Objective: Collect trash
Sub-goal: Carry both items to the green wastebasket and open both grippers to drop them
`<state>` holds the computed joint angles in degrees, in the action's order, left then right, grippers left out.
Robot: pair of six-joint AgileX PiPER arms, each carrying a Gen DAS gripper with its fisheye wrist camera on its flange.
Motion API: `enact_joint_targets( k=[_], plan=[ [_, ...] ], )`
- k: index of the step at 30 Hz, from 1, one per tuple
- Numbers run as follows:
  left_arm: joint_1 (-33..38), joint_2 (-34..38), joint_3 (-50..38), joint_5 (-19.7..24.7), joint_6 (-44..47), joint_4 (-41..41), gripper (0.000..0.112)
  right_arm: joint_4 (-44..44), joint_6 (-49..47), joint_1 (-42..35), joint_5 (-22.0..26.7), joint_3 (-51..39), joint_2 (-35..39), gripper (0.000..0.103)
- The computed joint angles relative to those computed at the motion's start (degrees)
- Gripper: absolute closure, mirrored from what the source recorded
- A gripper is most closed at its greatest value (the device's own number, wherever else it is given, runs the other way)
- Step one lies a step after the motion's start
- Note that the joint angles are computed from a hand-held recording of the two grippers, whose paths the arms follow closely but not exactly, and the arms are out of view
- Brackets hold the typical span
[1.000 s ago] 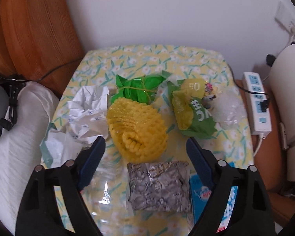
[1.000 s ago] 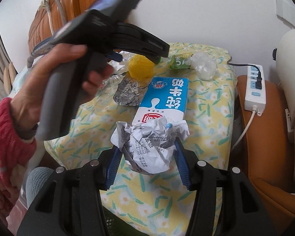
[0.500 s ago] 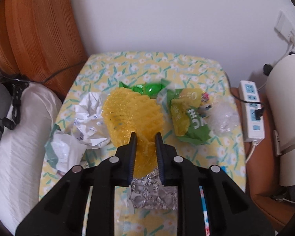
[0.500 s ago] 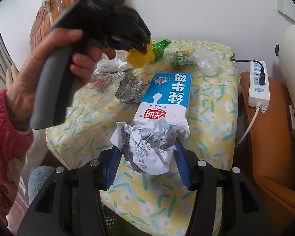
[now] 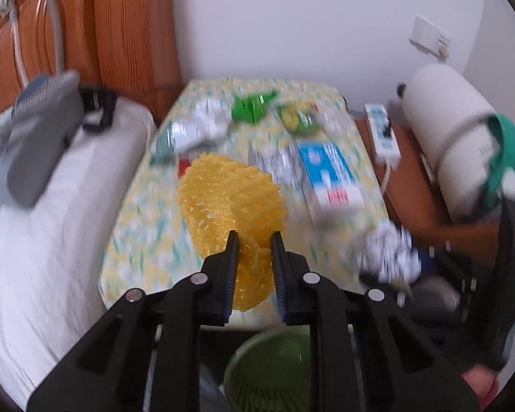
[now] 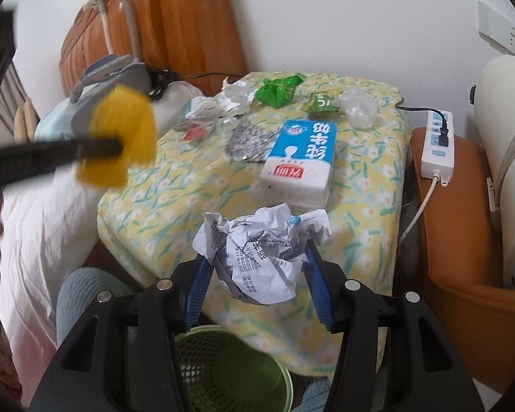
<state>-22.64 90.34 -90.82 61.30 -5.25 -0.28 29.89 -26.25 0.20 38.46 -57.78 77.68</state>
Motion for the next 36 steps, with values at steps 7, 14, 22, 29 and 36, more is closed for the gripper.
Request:
enact_joint_targets(
  k=[7,14,22,29,36],
  plan=[
    [-0.4,-16.6,30.7,-6.5,7.2,-7.1,0.093,-4.5,1.8,2.8,2.9,7.3,-7.0,0.050],
    [-3.3,-19.0,46.5,-12.5,10.4,-14.0,0.086,-3.8,4.2,4.9,3.6,13.5,-10.4,0.050],
    [-2.9,-22.6,49.5,-14.9,10.3,-13.8,0.039,-6.9,6.3,7.0,3.1,15.0,-10.7,0.050],
    [-1.1,-26.3,47.2,-15.3,2.5,-4.7,0.027,-6.7,4.7,8.4,4.8,15.2,-9.6,0.050],
    [4.0,-27.7,45.0,-14.3,2.6,-2.9,0.023,-7.4,4.4,13.9,6.5,15.5,-8.6,0.016]
  ],
)
